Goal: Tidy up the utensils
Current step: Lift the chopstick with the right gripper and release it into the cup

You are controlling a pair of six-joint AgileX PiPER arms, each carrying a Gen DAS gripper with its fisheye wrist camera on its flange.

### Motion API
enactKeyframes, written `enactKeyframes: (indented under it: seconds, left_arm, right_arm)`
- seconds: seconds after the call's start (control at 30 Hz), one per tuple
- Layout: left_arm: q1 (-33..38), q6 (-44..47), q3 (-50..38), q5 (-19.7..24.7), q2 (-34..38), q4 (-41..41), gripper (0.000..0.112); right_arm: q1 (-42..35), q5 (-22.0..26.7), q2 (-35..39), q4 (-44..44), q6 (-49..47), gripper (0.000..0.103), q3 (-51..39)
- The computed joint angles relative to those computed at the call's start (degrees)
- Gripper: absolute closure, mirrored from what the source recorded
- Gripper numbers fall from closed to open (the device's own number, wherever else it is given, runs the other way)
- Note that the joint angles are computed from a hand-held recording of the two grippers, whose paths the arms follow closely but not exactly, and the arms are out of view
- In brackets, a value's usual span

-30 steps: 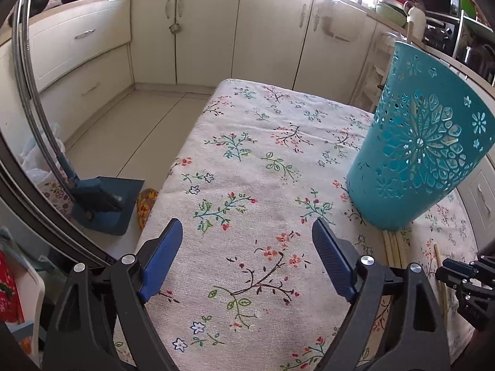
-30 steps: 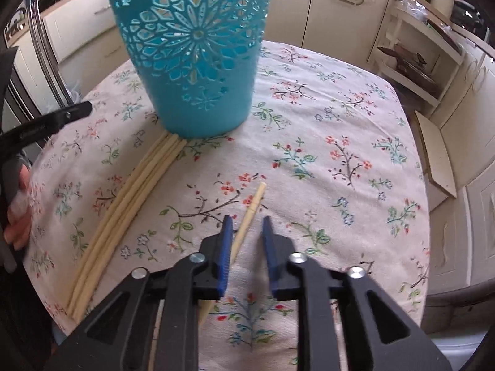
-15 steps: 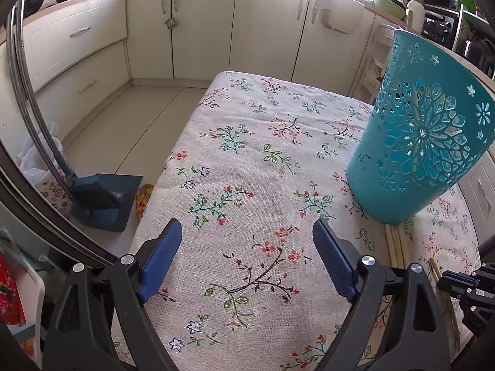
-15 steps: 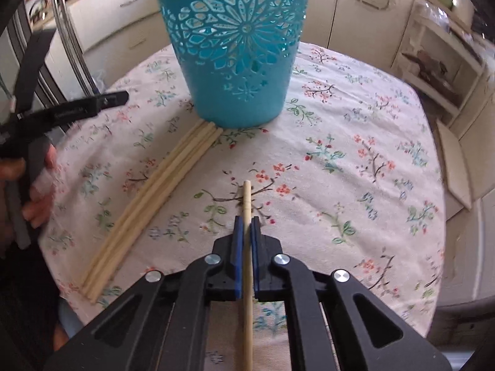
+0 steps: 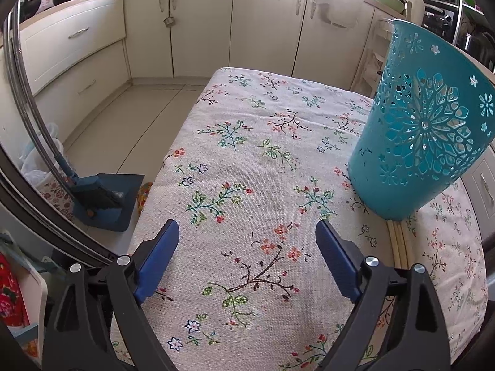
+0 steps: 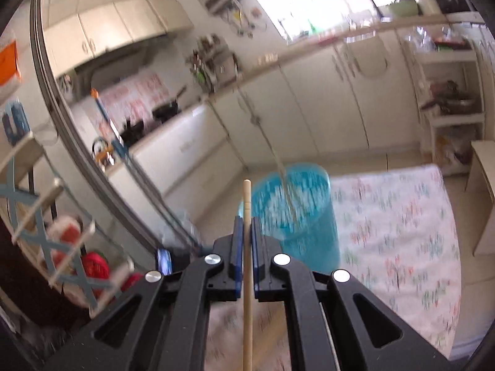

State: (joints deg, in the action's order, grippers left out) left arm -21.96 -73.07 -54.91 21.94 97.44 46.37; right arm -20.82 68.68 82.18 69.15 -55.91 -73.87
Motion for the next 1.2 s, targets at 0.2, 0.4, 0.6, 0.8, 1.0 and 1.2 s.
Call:
enactKeyframes:
  seconds: [0.2,0.4,0.6,0.8,1.0,1.2]
  left_arm:
    - [-0.6,0.9,-0.8,0.8,0.5,-0.5,0.026]
    - [0.1,0.7,-0.1,-0.5,0.0,-0.3,0.026]
    - [0.8,1.2,0.6,-1.8,-0.4,-0.4,0.026]
    - [0.9,1.6,0.6,-1.7,-0.4,-0.8,0.026]
    - [0.9,1.7,0.3,-1.1,-0.2,-1.0,0.026]
    - [0.5,1.7,-0.2,-0.3,0.2,-1.1,0.026]
  right_arm:
    - [11.8,-20.5,8.6,0.7,8.9,0.097,-11.2]
    - [19.2,-35.8,13.7,-4.7,11.6,0.097,-13.1]
    - [20.3,-35.5,14.4,-8.6,11.7,0.096,-9.8]
    - [18.1,-33.2,11.1,-8.1,8.0,0.089,-5.5]
    - [11.9,-30.1,2.5,-0.3,-1.6,0.081,3.9]
    - [6.3,-27.6,-7.9,-1.3,-6.5,0.08,21.0]
